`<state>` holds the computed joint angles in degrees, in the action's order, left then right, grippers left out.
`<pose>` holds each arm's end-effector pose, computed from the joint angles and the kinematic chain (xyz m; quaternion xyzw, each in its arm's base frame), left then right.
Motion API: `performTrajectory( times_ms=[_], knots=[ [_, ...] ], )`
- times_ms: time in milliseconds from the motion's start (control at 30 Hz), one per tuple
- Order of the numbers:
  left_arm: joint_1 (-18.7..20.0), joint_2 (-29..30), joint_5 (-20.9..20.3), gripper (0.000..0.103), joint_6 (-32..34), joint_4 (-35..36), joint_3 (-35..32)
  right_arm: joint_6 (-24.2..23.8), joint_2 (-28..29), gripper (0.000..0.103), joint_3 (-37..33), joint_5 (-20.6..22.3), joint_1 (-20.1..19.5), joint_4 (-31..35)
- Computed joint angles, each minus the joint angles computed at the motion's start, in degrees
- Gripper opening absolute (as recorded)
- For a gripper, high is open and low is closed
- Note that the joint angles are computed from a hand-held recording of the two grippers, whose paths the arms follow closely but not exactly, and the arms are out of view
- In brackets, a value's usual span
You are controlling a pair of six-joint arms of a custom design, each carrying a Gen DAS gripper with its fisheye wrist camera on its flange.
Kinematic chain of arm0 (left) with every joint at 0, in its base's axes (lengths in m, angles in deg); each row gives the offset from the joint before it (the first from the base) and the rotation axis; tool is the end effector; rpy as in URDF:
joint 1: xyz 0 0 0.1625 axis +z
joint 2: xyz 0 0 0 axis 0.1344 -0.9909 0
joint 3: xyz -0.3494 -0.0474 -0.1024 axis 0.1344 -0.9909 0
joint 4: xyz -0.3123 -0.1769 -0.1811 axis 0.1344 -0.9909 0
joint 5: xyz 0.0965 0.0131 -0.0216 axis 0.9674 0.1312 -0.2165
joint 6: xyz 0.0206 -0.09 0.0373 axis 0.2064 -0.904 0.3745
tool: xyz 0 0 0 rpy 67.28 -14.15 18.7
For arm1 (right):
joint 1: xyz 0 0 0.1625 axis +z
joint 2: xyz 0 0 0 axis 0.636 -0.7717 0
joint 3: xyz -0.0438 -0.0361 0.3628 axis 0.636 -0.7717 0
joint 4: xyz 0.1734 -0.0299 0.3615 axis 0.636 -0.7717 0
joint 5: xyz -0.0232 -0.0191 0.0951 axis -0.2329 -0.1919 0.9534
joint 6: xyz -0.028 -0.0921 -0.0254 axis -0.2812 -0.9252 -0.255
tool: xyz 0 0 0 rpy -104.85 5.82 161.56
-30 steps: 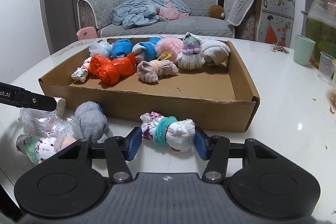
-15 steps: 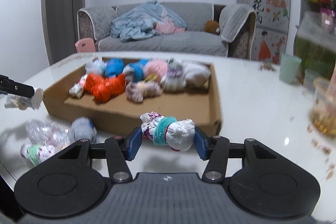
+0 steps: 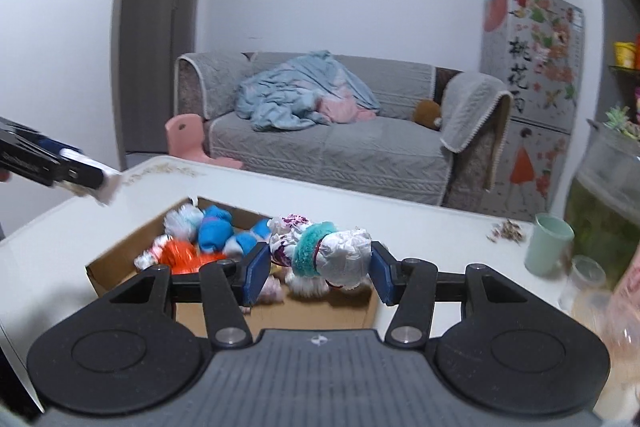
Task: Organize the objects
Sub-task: 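Carry the white bundle and teal-banded bundle over the tray and lower them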
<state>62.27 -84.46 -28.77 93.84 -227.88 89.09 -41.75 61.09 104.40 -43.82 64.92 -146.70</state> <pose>-0.0126 -0.6062 0.3349 0.2310 0.8163 -0.4063 0.3395 0.2803 -0.6346 -0.0105 0.4033 -0.7924 0.4089 0.2056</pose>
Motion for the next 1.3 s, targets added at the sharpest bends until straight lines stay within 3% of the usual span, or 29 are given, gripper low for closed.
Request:
performTrajectory(
  times_ms=[200,467,733,933,1300],
  knots=[
    [-0.8,7.0,-3.5,0.083,2.1,7.3,-6.6,-1.4,1.1,0.05,-6.1,0.5,-0.3,8.8],
    [2.0,16.4,-10.0,0.083,3.7,21.6,-16.7,-2.7,2.9,0.05,-11.2,-0.8,-2.0,18.1],
    [4.0,23.7,-10.4,0.083,7.5,27.6,-24.4,-2.1,3.9,0.05,-13.8,-2.2,-3.0,23.4],
    [5.2,25.5,-11.1,0.083,8.0,28.7,-26.9,-1.8,5.4,0.05,-16.4,-3.6,-3.1,27.0],
    [4.8,26.3,-6.4,0.083,10.1,24.1,-27.1,-1.4,7.8,0.05,-21.5,-6.7,-2.4,33.6]
  ],
)
